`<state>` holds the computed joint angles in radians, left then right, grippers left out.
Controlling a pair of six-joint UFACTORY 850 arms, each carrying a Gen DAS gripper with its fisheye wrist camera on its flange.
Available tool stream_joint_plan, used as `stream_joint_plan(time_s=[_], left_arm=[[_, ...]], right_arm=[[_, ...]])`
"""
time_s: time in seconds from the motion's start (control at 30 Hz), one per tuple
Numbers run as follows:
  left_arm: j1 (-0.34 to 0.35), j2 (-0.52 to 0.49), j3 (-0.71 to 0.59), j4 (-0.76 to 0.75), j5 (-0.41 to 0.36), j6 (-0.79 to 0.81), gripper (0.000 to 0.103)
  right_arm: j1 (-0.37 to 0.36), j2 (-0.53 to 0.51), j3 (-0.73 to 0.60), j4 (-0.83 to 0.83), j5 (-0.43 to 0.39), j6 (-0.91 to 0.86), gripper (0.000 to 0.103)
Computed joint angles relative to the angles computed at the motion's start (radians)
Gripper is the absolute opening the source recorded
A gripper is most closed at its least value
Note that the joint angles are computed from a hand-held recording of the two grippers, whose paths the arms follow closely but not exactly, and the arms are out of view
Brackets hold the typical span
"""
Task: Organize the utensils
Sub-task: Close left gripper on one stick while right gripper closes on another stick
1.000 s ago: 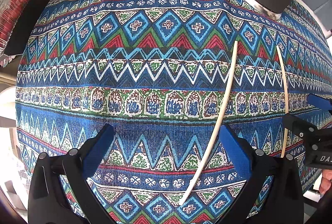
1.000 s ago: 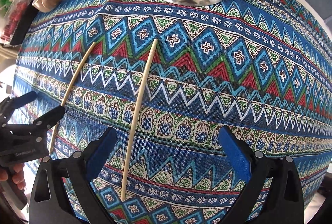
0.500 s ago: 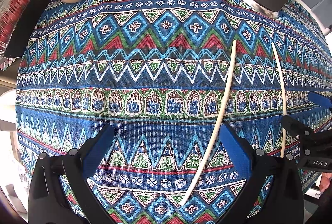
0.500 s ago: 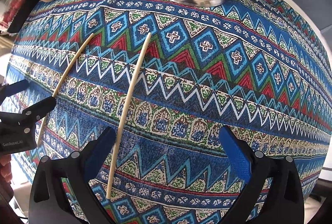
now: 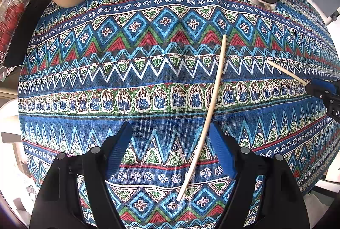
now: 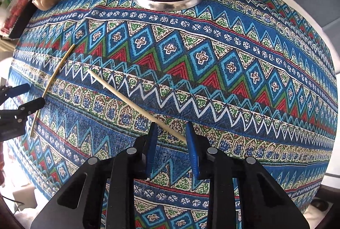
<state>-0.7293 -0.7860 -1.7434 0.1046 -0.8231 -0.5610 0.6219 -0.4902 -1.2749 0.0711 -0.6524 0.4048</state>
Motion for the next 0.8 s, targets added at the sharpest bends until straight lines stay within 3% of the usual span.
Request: stream_joint_plan(time_s=[0.2,0.33,0.4,0.8], left_arm=[[0.004,0.048,0.054,-0.018,-0.007,0.038,0.055],[0.001,0.075,0.086,-0.044,-0.038,0.064,0.032],[-0.002,0.084,0.095,-0.055,-0.047,0.082,0.026],[-0.005,0.205,0.277,-0.112,-0.028,0.067,0.009]], right_arm=[[-0.016,0.015,0.015,0.011,-0.010,-0.017,0.009],[-0.026,0.031,0.032,0.043,-0.030,-0.059,0.005],[-0.038,0.035,0.039,0.064,-0.031,-0.077,0.005],[-0.128,0.069,0.102,0.273,-0.012,-0.216,0.004]])
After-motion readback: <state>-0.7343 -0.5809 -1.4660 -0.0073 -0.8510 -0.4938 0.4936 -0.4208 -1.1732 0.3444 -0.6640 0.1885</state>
